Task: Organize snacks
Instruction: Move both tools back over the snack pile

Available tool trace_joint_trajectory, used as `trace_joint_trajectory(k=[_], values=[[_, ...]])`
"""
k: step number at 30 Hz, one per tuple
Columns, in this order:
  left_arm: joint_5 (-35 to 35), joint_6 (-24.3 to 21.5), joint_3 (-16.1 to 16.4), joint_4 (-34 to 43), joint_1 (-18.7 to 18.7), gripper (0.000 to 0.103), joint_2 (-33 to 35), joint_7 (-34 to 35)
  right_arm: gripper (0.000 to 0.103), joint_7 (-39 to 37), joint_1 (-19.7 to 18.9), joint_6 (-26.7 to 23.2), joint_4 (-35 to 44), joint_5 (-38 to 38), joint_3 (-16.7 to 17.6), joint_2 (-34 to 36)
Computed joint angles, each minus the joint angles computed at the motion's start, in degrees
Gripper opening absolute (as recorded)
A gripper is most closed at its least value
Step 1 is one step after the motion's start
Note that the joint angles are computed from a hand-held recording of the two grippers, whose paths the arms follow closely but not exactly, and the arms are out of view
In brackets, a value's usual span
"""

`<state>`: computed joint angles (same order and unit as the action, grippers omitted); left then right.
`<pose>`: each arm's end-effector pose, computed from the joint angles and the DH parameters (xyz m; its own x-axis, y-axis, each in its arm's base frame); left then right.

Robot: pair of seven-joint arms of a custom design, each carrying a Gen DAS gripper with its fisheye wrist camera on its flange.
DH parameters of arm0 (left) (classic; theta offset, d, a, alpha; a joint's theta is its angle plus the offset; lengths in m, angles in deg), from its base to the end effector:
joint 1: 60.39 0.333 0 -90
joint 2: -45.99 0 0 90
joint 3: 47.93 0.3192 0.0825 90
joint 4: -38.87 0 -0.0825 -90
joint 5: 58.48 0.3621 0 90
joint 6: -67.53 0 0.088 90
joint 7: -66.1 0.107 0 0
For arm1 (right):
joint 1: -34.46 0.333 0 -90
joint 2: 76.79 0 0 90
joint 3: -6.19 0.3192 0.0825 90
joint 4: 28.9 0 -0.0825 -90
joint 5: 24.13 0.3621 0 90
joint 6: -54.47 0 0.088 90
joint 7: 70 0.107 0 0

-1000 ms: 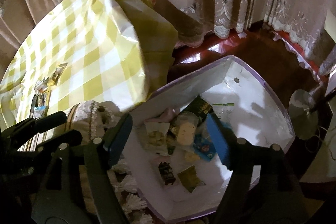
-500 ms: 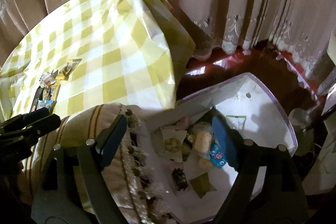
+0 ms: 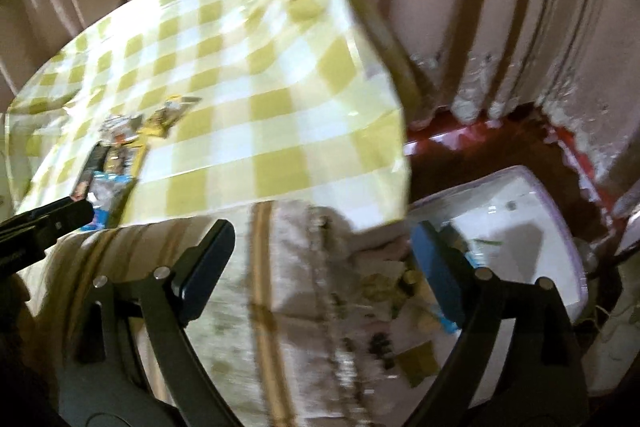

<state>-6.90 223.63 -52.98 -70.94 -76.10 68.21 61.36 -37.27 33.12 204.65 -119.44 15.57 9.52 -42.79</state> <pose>0.5860 -0.2484 0.3457 0.4485 -0.8660 0.2213 -0.6793 -0.4911 -0.5452 0.7147 0.0023 0.3514 0.4889 -0.8680 -0.0874 -0.7219 -0.3463 -0.5990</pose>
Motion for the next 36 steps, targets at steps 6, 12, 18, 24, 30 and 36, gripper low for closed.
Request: trace_joint_trajectory(k=[6,12,18,24,30,36], values=[[3.5,0.6,1.4,-6.2,0.8,0.065,-4.1,-7.1,0.091,-1.3,0.3,-3.8,-0.1,0.8,1.2,-0.1],[5.7,0.0,0.9,-9.7,2.9,0.065,-6.4,-10.8,0.091,-1.8,2.1,-3.3,-0.6,0.0,0.8,-0.3],[7.3,-0.5,0.6,-12.1,4.4,0.065,-8.0,-13.2,0.091,-2.0,2.8,-4.2,0.2,-0.8,1.0,0.3],[8.6,-1.1,0.3,-15.2,5.8,0.065,-10.1,-16.2,0.091,-0.1,3.6,-6.2,2.2,-1.9,0.7,1.6],[10.0,0.6,0.3,-18.4,7.8,0.065,-11.7,-19.0,0.091,1.3,5.5,-7.2,3.5,-4.7,0.4,2.7],[9.1,2.7,0.4,-19.5,9.9,0.065,-11.5,-17.4,0.091,1.5,7.5,-8.5,4.4,-7.0,0.8,3.6]])
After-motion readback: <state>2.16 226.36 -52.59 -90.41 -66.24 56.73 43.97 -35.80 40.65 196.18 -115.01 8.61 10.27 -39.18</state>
